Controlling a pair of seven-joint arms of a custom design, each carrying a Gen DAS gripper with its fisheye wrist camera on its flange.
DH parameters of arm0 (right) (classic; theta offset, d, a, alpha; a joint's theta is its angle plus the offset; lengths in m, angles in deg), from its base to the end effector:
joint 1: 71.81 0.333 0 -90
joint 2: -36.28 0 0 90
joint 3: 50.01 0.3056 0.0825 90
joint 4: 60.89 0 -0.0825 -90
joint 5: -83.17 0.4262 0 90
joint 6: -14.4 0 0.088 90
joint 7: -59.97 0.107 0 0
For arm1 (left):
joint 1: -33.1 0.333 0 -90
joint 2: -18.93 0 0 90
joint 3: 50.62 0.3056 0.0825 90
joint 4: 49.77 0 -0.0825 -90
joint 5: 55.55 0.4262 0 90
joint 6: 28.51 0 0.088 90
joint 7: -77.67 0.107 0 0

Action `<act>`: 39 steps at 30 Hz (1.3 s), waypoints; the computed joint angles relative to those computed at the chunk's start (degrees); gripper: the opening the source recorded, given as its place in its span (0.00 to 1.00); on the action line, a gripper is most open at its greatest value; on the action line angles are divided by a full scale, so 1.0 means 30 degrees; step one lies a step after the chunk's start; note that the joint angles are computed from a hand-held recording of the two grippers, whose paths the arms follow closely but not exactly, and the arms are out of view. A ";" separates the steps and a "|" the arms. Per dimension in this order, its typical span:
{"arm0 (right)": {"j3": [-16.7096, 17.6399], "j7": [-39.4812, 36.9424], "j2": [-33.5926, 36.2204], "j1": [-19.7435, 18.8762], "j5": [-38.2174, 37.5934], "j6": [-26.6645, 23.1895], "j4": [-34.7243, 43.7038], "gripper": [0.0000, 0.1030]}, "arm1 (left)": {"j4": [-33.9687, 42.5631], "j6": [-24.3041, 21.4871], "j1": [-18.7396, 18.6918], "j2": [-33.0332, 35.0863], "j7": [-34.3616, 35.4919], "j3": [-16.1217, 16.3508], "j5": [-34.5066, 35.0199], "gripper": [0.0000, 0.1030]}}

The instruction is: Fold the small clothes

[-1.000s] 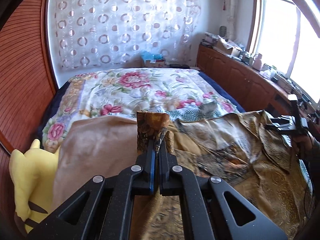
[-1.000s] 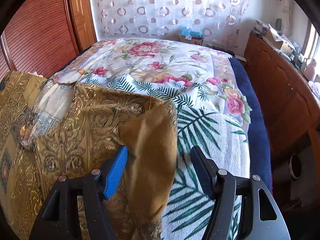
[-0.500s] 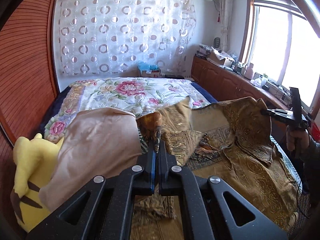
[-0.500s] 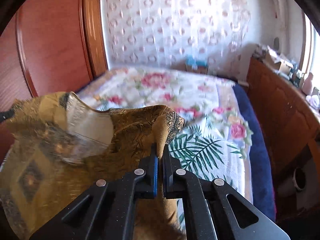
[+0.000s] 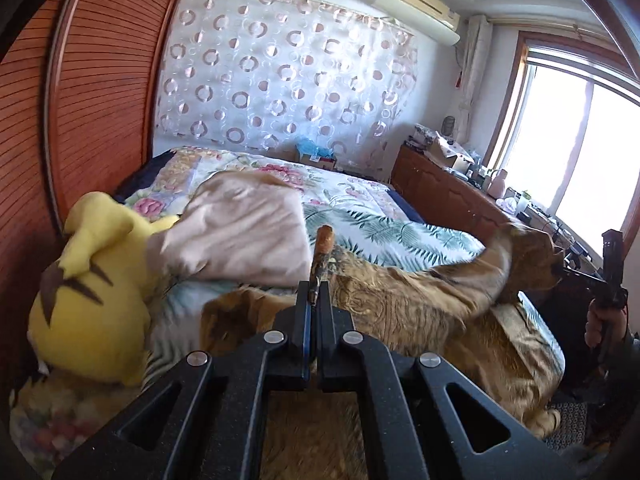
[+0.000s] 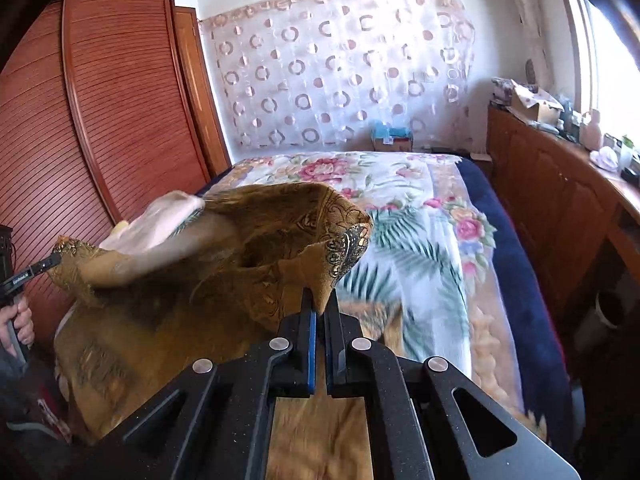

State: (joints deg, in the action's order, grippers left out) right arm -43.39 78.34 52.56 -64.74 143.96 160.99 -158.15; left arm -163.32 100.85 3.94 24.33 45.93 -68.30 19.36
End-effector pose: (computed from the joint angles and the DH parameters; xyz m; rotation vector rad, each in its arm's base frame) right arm 0.7018 0.1502 0.4609 -1.9900 0.9002 -0.3009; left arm 0.4585 -0.4458 0.4255 -1.9503 1.1514 -0.9737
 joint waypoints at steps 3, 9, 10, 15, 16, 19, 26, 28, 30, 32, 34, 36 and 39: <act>-0.0357 -0.0282 -0.1456 -0.0359 0.0109 -0.0754 -0.1724 0.03 | -0.0893 -0.0549 -0.0208 -0.0829 0.0062 -0.0318 -0.0792 0.02; -0.1342 -0.0498 -0.4108 -0.0264 -0.0797 -0.1721 -0.4258 0.03 | -0.1705 -0.1517 -0.0351 -0.1452 0.0662 -0.0887 -0.2404 0.02; -0.1474 -0.0132 -0.4172 -0.0151 -0.1348 -0.1729 -0.4303 0.03 | -0.1642 -0.1460 -0.0326 -0.1353 0.0807 -0.0904 -0.2692 0.02; -0.1848 0.2149 -0.4050 0.0208 -0.4813 -0.1879 -0.4675 0.03 | -0.1739 -0.1393 -0.0218 -0.1020 0.1134 -0.0826 -0.3701 0.14; -0.1888 0.2445 -0.3958 0.0234 -0.5283 -0.1812 -0.4669 0.03 | -0.1623 -0.1574 -0.0220 -0.0908 0.1487 -0.0808 -0.3888 0.19; -0.1923 0.3598 -0.3470 0.0313 -0.6545 -0.1821 -0.3894 0.19 | -0.1515 -0.1914 -0.0294 -0.0939 0.2067 -0.0792 -0.3932 0.46; -0.1848 0.2435 -0.3648 -0.0064 -0.5077 -0.1214 -0.2566 0.60 | -0.1221 -0.1879 -0.0015 -0.1048 0.2930 -0.0631 -0.3602 0.78; -0.1811 0.2198 -0.3555 -0.0065 -0.4756 -0.0829 -0.2263 0.62 | -0.0827 -0.2005 0.0152 -0.0776 0.3586 -0.0470 -0.3665 0.78; -0.1743 0.2514 -0.2861 0.0057 -0.5105 -0.0550 -0.1343 0.62 | -0.0498 -0.1720 0.0377 -0.0521 0.4158 -0.0249 -0.3783 0.78; -0.1638 0.2858 -0.2077 0.0108 -0.5430 -0.0752 -0.0428 0.62 | -0.0306 -0.1324 0.0620 -0.0323 0.4528 -0.0014 -0.3818 0.78; -0.1564 0.3310 -0.1465 0.0129 -0.5871 -0.1194 0.0148 0.62 | 0.0076 -0.1195 0.0843 0.0060 0.5264 0.0195 -0.4122 0.78; -0.1425 0.4433 0.0161 0.0470 -0.6803 -0.1019 0.1604 0.62 | 0.0341 -0.0952 0.1087 0.0439 0.6040 0.0419 -0.4582 0.78; -0.1416 0.5990 0.1973 0.0635 -0.8131 -0.1723 0.3492 0.62 | 0.0487 -0.0433 0.1410 0.0906 0.6804 0.0706 -0.5442 0.78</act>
State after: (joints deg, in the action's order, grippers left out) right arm -47.64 96.31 58.48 -62.83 119.57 155.82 -147.67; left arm -161.86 99.55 8.17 27.04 66.35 -66.18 3.04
